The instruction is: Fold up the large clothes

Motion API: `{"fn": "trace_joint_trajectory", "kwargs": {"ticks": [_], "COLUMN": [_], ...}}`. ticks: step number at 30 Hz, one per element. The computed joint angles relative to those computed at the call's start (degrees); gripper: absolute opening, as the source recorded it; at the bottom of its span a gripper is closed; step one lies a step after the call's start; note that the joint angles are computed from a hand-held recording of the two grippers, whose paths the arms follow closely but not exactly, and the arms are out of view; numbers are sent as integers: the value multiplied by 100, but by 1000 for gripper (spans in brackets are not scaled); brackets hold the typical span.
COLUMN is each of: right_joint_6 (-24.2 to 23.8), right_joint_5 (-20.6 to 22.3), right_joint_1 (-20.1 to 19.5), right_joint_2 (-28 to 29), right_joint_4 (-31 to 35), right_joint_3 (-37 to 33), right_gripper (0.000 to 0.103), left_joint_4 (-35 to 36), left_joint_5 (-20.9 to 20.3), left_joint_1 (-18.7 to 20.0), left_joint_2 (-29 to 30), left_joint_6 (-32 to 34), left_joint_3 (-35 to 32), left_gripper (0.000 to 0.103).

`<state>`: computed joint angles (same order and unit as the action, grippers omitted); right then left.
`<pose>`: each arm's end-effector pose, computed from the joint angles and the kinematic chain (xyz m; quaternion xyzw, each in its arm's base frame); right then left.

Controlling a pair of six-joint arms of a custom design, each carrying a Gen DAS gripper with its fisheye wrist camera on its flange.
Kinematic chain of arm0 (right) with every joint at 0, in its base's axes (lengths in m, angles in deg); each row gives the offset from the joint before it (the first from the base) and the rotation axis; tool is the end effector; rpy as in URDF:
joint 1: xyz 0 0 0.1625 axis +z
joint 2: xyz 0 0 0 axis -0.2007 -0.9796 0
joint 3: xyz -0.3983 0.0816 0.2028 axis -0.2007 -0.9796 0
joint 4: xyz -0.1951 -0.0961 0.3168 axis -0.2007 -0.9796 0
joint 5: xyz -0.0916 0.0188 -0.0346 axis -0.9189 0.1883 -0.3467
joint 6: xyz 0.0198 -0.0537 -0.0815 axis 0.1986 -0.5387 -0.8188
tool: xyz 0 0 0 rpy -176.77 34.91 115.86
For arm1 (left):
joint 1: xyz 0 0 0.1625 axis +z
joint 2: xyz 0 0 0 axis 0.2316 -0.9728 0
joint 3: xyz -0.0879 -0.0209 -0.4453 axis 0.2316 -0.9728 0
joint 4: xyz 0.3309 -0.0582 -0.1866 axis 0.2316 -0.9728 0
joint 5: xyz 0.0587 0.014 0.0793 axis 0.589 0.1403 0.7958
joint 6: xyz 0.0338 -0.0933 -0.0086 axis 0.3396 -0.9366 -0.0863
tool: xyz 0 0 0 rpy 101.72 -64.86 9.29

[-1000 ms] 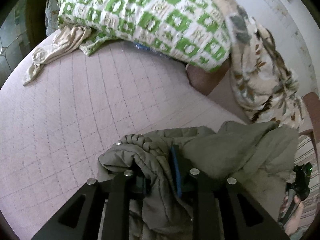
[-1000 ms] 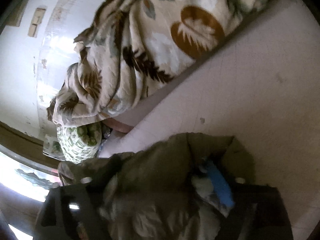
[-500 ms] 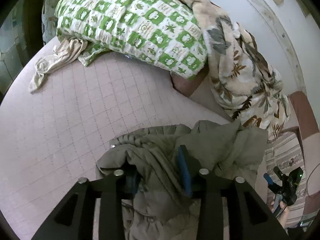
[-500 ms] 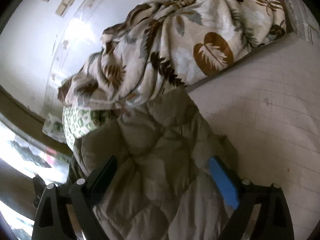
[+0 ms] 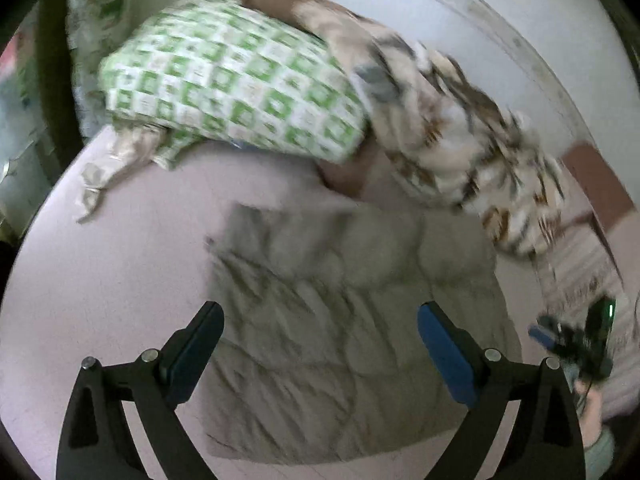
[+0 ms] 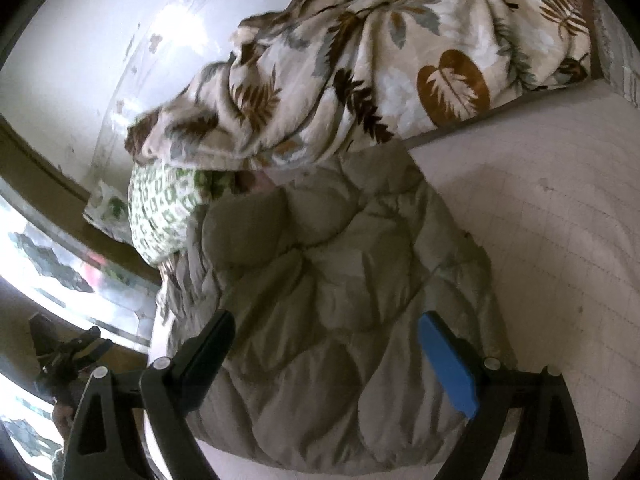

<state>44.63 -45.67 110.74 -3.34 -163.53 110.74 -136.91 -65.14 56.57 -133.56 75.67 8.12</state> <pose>0.2282 -0.7550 0.1108 0.0077 -0.9427 0.3172 0.1036 -0.0703 -0.7399 0.3684 0.0733 0.9268 -0.2931 0.2231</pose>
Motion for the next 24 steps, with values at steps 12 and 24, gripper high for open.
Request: {"fn": "trace_joint_trajectory", "kwargs": {"ticks": [12, 24], "right_joint_6": [-750, -1511], "right_joint_5": [-1149, -2474], "right_joint_1": [284, 153], "right_joint_2": [761, 1718], "right_joint_4": [1003, 1249], "right_joint_3": [-985, -2214], "right_gripper": [95, 103], "left_joint_4": [-304, 475], "left_joint_5": [1203, 2415], "left_joint_1": [-415, -269], "left_joint_2": [1262, 2207], "left_joint_6": [741, 563], "left_joint_3": [2, -1067], "left_gripper": [97, 103]}}
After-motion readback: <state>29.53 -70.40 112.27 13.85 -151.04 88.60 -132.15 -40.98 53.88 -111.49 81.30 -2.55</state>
